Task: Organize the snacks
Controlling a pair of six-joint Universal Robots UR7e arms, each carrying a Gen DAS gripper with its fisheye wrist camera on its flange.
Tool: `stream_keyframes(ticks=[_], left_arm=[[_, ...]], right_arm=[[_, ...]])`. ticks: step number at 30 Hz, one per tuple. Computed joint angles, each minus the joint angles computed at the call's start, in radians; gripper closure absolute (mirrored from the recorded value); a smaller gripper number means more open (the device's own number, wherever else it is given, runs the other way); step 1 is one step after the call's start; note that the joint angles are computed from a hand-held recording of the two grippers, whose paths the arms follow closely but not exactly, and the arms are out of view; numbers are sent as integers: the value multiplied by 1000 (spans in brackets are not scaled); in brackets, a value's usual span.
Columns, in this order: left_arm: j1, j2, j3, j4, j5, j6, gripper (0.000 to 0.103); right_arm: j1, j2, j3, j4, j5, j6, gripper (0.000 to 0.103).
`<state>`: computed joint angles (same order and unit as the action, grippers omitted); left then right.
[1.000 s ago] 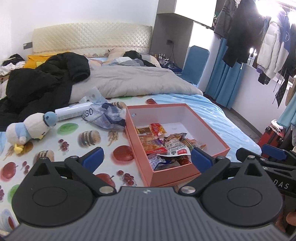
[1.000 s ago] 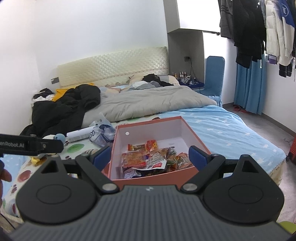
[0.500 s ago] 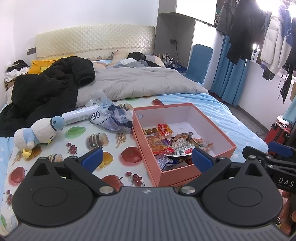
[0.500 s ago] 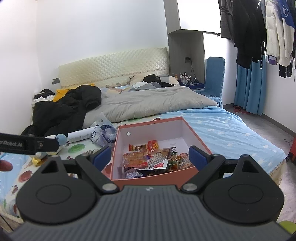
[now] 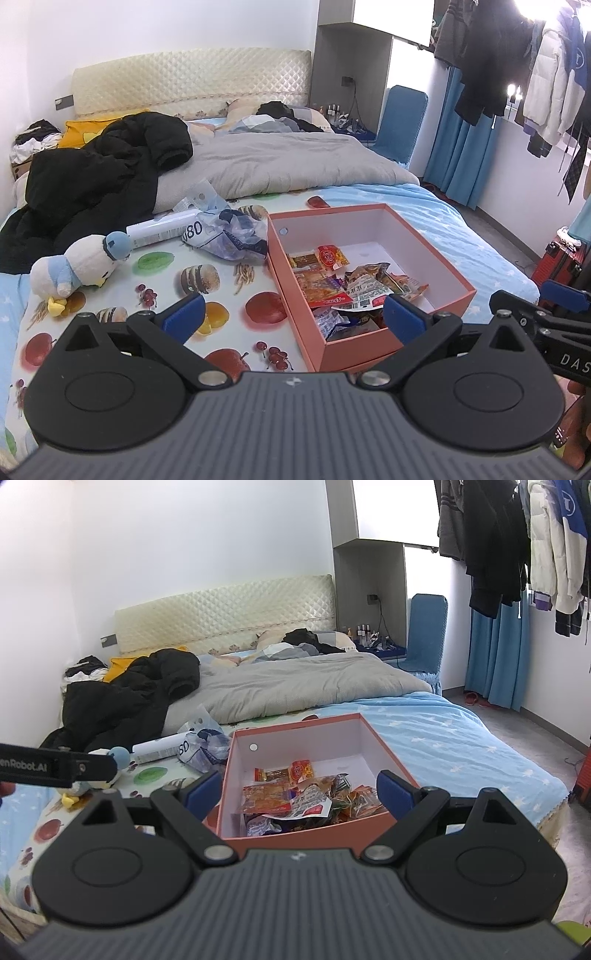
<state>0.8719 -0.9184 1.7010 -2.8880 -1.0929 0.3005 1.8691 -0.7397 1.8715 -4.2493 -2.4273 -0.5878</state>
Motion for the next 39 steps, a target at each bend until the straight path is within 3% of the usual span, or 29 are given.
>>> stream_keyframes(ticks=[22,39], left_arm=[[10,22,-32,-1,-4,1,0],[10,19,-8,-11,-49,10,0]], right_arm=[[9,12,-24,-18,-7,-21,11],[4,9,-20,4,-12,-3,11]])
